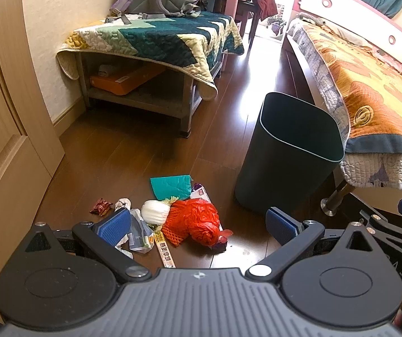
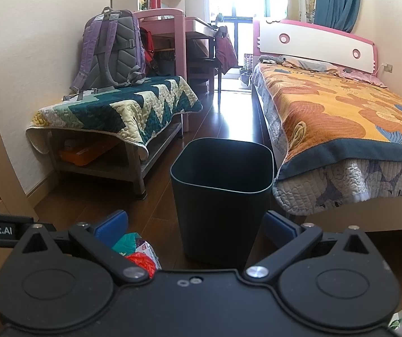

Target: Collect trash

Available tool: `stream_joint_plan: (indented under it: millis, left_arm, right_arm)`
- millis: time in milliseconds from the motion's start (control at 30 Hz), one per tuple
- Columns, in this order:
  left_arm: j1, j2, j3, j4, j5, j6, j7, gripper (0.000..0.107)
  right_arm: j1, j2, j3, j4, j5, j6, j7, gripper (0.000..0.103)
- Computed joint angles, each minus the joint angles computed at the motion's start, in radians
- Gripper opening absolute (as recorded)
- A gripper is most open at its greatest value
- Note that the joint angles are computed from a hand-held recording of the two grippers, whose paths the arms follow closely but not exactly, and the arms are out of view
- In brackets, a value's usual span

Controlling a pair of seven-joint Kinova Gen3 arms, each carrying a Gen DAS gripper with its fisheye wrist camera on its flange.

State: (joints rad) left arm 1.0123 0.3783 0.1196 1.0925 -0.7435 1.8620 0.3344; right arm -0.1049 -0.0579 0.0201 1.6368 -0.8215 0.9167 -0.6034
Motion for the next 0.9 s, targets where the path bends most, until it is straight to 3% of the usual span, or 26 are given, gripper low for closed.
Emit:
stream_joint_plan:
  millis: [100,233,333,467,567,633,733,900]
  left_arm:
    - [0.000,0.000,0.000,-0.001,0.001,0.000,0.002,0.103]
    - [-0.008,-0.005,0.001,0.007,0.017,-0.010,0.009,0.103]
    - [-0.026,-0.025,0.006,0.036,0.049,-0.036,0.027,0.103]
    - [-0.068,-0.068,0.018,0.101,0.113,-0.085,0.084,0.103]
    - [-0.094,-0.088,0.031,0.131,0.145,-0.083,0.122,0.103]
    - [-0.106,-0.100,0.040,0.152,0.159,-0.077,0.147,0.103]
    - [-0.123,-0.116,0.052,0.180,0.182,-0.064,0.185,0.103]
    - [-0.152,-0.136,0.075,0.215,0.216,-0.070,0.221,0.103]
  right_arm:
    - [0.037,0.003,-0.035,-0.004,0.000,0.003,-0.002,0.103]
    - [0.201,0.018,-0.195,-0.018,-0.001,0.004,-0.006,0.103]
    - [0.205,0.036,-0.211,-0.036,0.011,-0.007,-0.023,0.103]
    - [0.193,0.093,-0.230,-0.091,0.009,-0.013,0.058,0.103]
    - [0.096,0.151,-0.151,-0.159,0.002,0.001,0.104,0.103]
    - [0.030,0.209,-0.115,-0.245,0.053,0.018,0.101,0.103]
    - [-0.089,0.298,-0.030,-0.383,0.145,0.047,0.007,0.103]
    - [-0.292,0.483,0.199,-0.615,0.198,0.124,-0.196,0.098]
